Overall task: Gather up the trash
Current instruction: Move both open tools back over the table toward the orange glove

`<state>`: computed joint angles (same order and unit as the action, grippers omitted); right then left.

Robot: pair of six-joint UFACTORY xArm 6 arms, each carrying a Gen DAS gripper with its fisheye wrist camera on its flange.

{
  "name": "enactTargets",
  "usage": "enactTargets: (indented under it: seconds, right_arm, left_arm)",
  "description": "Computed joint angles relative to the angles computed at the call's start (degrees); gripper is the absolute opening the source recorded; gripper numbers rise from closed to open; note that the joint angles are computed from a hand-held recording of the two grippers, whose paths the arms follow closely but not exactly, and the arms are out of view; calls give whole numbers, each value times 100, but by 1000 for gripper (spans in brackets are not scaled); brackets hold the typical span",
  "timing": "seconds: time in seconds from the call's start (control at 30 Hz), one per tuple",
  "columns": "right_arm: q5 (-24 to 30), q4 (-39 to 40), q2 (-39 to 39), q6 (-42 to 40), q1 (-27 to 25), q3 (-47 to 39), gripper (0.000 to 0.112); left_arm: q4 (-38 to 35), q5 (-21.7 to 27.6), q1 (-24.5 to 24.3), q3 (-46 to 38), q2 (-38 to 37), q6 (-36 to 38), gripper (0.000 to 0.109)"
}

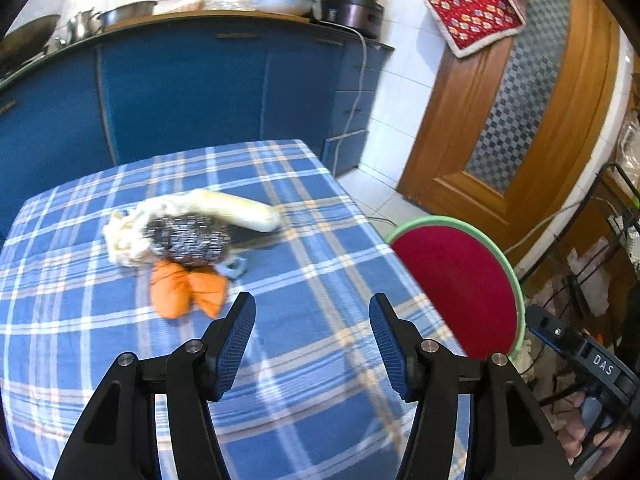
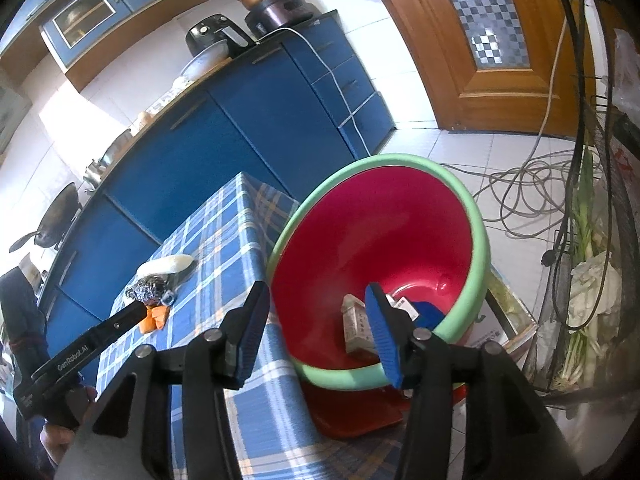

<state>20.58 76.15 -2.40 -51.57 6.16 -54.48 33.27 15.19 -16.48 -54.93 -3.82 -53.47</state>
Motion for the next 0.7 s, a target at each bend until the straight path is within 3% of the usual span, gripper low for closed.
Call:
enactTargets:
  seconds: [0.4,0.7]
  right_arm:
    - [-29,-141,-15,57,243,10,55]
    - [-74,-338,20,209,403,5,57]
  left_arm:
    - [540,114,532,517,-474,-637,61]
    - [690,244,768,480,-283,-765,61]
